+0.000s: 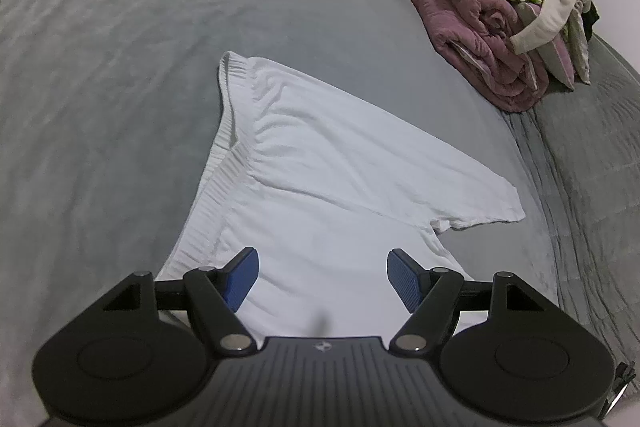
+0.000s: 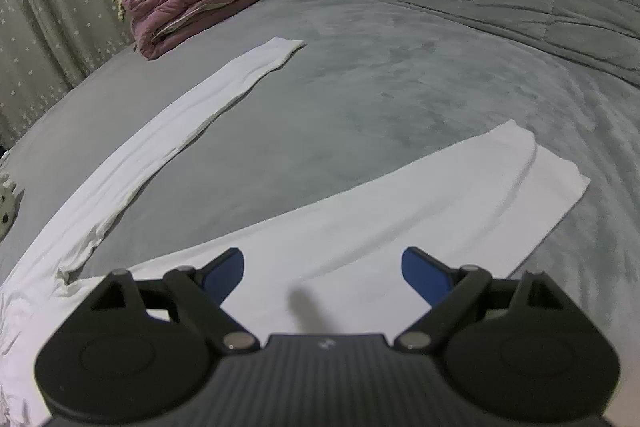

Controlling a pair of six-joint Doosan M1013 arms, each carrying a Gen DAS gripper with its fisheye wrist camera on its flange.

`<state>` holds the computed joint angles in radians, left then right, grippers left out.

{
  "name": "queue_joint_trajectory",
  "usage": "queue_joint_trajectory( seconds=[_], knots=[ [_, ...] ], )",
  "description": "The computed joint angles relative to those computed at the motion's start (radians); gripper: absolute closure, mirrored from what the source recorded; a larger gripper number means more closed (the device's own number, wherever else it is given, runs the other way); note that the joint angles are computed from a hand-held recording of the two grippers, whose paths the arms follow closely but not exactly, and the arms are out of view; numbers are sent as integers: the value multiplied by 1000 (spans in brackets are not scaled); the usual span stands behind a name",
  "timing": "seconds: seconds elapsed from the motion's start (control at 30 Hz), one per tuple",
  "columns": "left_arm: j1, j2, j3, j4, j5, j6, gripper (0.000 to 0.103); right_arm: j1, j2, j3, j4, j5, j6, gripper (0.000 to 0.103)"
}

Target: Fold clothes

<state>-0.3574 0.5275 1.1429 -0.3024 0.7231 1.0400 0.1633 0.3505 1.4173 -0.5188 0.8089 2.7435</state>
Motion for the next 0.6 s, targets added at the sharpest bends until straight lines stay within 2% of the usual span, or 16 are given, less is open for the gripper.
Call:
queue_joint_trajectory(
  seconds=[0.33, 0.47, 0.6],
  knots=[
    [-7, 4, -7, 21, 1, -22, 33, -4, -25, 29, 20, -59, -49, 13],
    [-12, 8, -13, 6, 3, -15, 33, -11, -54, 52, 26, -83, -64, 12],
    [-23, 12, -24, 43, 7, -54, 33, -21, -92, 85, 12, -110, -62, 9]
  ],
)
